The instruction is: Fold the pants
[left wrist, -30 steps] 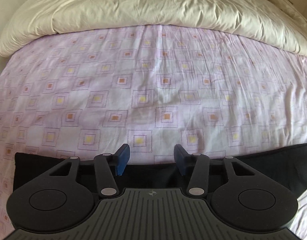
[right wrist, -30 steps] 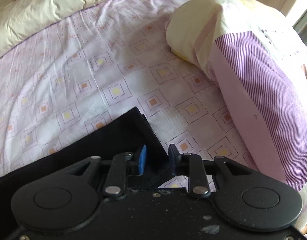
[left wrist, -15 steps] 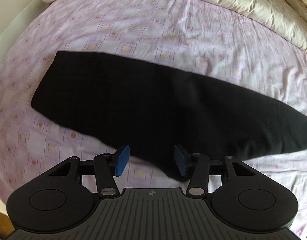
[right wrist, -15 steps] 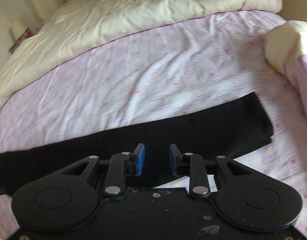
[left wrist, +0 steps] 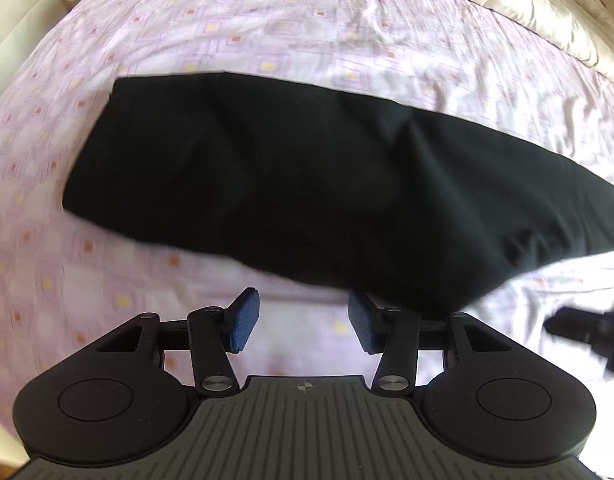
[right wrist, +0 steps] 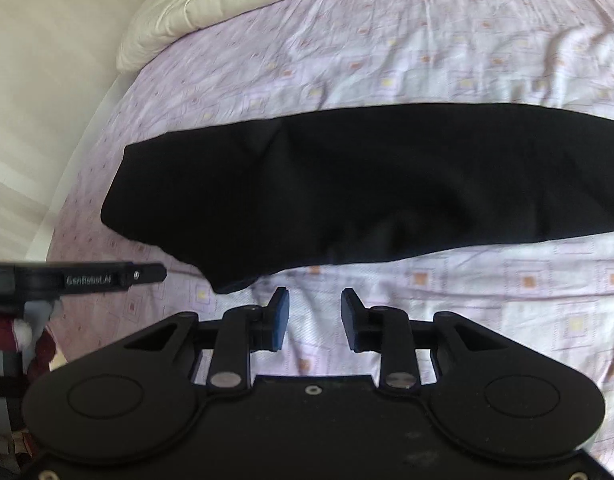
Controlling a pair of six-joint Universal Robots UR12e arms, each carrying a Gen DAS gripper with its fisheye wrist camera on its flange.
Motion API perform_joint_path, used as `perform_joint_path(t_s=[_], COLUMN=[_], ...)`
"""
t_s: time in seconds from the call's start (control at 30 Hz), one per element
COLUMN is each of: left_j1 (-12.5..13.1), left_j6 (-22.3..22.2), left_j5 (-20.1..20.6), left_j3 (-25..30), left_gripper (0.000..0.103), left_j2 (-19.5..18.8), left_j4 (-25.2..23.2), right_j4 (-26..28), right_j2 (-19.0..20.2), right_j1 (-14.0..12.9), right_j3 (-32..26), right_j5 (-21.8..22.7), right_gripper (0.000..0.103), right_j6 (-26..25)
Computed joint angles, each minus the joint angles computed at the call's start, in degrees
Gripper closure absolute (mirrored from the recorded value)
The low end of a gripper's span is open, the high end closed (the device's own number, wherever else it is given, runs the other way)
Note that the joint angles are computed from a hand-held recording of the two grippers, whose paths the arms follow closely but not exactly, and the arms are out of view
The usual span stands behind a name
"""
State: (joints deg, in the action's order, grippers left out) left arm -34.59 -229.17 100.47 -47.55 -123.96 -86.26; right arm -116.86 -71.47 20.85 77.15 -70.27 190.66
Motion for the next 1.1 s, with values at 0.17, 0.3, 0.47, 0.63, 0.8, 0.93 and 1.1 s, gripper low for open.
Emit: perform_joint_path(t_s=[0.17,0.3,0.47,0.63,0.8,0.93,1.1], left_j1=[2.90,4.98,7.23,6.89,5.72,4.97,3.73], left_j6=[4.95,7.23,9.12,12.65,18.42,25.79,28.17], left_j5=[0.13,0.74,-2.42,-1.55,-6.82,-14.39,-17.78], left_j3=[-4.66,-6.92,-7.60,-5.65,-8.93,-9.41,-8.19], left_gripper=[0.055,0.055,0.055,0.055,0.055,0.055,0.055], left_j2=[1.81,2.30,2.15,1.62,4.00,3.81,2.58], left_j4=[3.22,3.70,2.92,2.63,14.95,19.36,16.55], right_j4=[2.55,2.68,1.98,0.01,2.15,3.12,3.26], right_j2=[2.50,4.13,7.43,11.57,14.71,15.74,15.13], right_j1=[2.90,4.61,5.63,5.19,4.14,3.71,2.82], right_j3=[-3.09,-4.84,-8.79,-14.39,-18.83,-20.29,-20.05], right_j5=[-1.57,-3.17,-4.72,-6.11,-5.68,-6.94,-6.87], right_gripper=[0.071,0.070,0.068,0.067,0.067,0.065,0.065], right_j6=[0.23,1.13,1.06,5.22,10.20,12.04,13.85])
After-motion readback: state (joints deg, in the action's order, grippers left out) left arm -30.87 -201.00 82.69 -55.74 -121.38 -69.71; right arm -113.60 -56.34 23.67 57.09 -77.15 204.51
